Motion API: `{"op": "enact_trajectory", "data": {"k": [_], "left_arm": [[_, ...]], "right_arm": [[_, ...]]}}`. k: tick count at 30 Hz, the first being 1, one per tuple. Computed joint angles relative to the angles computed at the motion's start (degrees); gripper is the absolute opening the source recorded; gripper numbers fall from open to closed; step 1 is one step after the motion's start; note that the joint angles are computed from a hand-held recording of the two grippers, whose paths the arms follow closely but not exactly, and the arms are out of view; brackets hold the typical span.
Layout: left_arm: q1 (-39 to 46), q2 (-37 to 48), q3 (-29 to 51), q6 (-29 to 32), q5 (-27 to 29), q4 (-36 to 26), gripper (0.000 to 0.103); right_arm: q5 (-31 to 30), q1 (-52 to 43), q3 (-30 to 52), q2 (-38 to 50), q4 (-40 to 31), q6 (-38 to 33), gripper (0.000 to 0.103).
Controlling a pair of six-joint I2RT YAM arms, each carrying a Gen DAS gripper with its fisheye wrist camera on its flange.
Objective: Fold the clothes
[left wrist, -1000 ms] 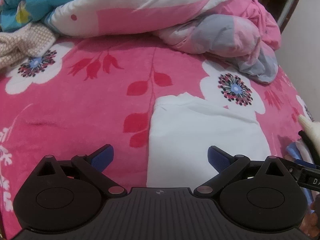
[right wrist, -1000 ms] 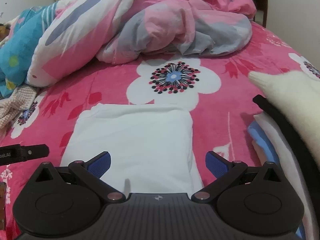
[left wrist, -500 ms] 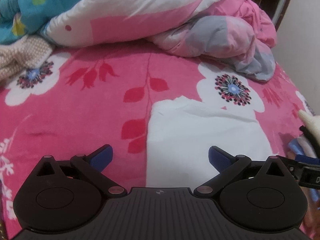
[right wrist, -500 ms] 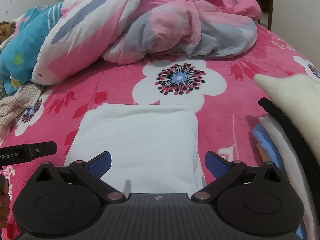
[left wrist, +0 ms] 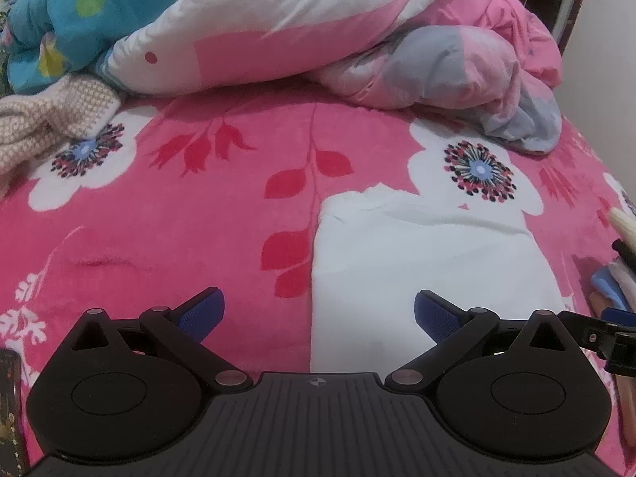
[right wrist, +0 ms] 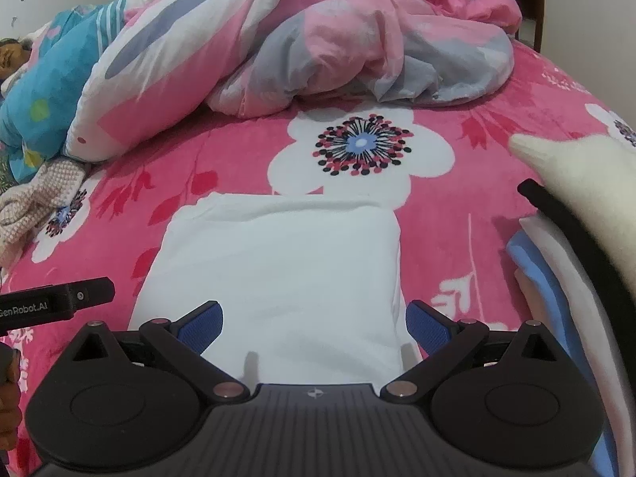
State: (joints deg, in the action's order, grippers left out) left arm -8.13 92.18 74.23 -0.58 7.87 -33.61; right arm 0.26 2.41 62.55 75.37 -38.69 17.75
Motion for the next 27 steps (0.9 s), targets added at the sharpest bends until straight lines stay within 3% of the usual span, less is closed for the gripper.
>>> {"op": "enact_trajectory", "data": {"k": [10,16,20,23,25,27], "left_arm": [[-1.1,0.33,-0.71,0.07,0.88,-4.82,0.103],[-2.93,-1.75,-5.2,2.56,1.1,-3.76,0.102],[-3.82,-3.52,-7.54,4.63,2.4,-3.12,0.099],[-4.55,-4.26,-8.9,6.28,2.96,-2.44,0.094],[-4.91,-4.13,-9.59,7.42,3.32,-2.33,0.086],[-5.28,-3.65,-10.34,8.16,3.02,-1.83,0.085]], "right_arm": [[1.25,1.93,0.72,0.27,-2.32,-1.3,0.099],[1.67,2.55,-0.35,-0.11,-3.99,-4.03,0.092],[1.7,3.06,-1.21,-0.36,-5.47,-5.97,0.082],[1.88,3.22,-2.16,-0.76,-6.37,-7.63,0.078],[2.01,3.23,-3.01,-0.7,-6.74,-9.02,0.076],[2.0,3.08,-4.33,-0.23,-6.33,-9.82,0.076]]}}
